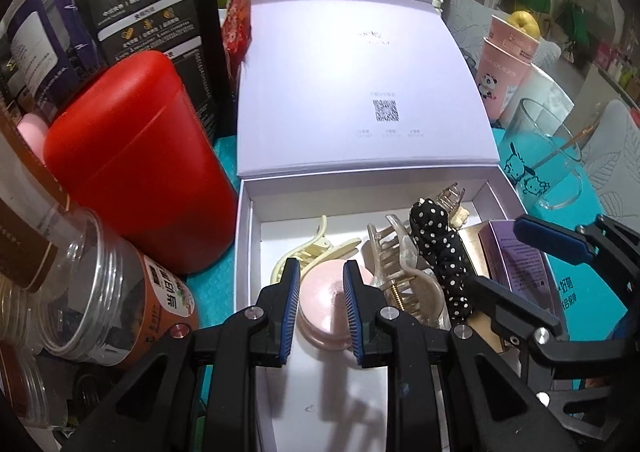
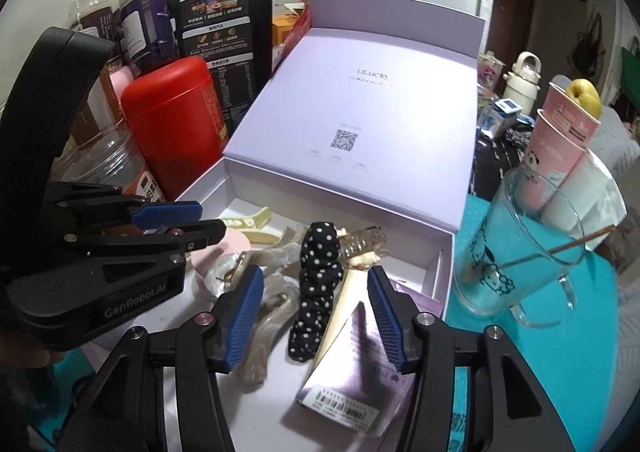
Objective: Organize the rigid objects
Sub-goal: 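Lower the cream clip with the left tool while the right tool lowers the scrunchie, then open both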
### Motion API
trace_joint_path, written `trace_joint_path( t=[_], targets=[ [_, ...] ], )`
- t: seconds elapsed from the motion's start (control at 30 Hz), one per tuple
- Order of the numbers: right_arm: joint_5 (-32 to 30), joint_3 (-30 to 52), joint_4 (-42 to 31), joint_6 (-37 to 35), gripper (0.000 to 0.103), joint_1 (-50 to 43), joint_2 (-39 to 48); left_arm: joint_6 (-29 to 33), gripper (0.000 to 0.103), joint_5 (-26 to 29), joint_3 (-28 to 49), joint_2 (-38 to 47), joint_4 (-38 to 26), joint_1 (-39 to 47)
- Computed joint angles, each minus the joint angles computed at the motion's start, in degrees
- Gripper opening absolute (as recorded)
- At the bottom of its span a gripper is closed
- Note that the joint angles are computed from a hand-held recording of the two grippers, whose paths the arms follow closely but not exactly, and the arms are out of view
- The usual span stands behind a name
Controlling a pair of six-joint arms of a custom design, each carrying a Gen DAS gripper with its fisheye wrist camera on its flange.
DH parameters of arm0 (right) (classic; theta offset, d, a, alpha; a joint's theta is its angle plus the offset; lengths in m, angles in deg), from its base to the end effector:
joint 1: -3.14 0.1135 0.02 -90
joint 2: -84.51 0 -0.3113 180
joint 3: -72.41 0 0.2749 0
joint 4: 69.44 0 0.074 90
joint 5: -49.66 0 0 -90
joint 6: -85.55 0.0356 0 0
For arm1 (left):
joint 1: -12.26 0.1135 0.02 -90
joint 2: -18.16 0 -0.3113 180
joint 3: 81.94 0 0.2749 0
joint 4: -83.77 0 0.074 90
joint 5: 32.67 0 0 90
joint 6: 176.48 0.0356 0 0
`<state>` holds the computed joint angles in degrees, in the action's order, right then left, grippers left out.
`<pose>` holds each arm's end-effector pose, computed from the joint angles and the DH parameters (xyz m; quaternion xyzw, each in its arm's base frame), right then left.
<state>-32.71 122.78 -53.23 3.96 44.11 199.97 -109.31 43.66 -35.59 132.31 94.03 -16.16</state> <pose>0.2609 0.2203 0.0629 -0.2395 0.9033 0.0898 0.3444 0.2762 -0.1399 0.0514 0.0133 0.9538 -0.0170 0.2996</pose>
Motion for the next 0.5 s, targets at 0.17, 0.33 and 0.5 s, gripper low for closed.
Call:
trace_joint_path(
  t=[0.17, 0.33, 0.5],
  targets=[
    [1.1, -1.1, -0.7, 0.4, 0.062, 0.1, -1.6, -0.6, 0.024, -2.6, -0.4, -0.8, -0.8, -1.1],
    [2.3, -2.4, -1.7, 1.7, 0.072, -0.3, -3.6, -1.7, 0.078, -2.4, -1.6, -2.3, -1.5, -1.0],
    [3.9, -4.3, -2.1, 2.5, 0.079, -0.5, -5.9, -2.3, 0.100, -5.3, -4.1, -5.6, -0.4, -2.6]
  ],
)
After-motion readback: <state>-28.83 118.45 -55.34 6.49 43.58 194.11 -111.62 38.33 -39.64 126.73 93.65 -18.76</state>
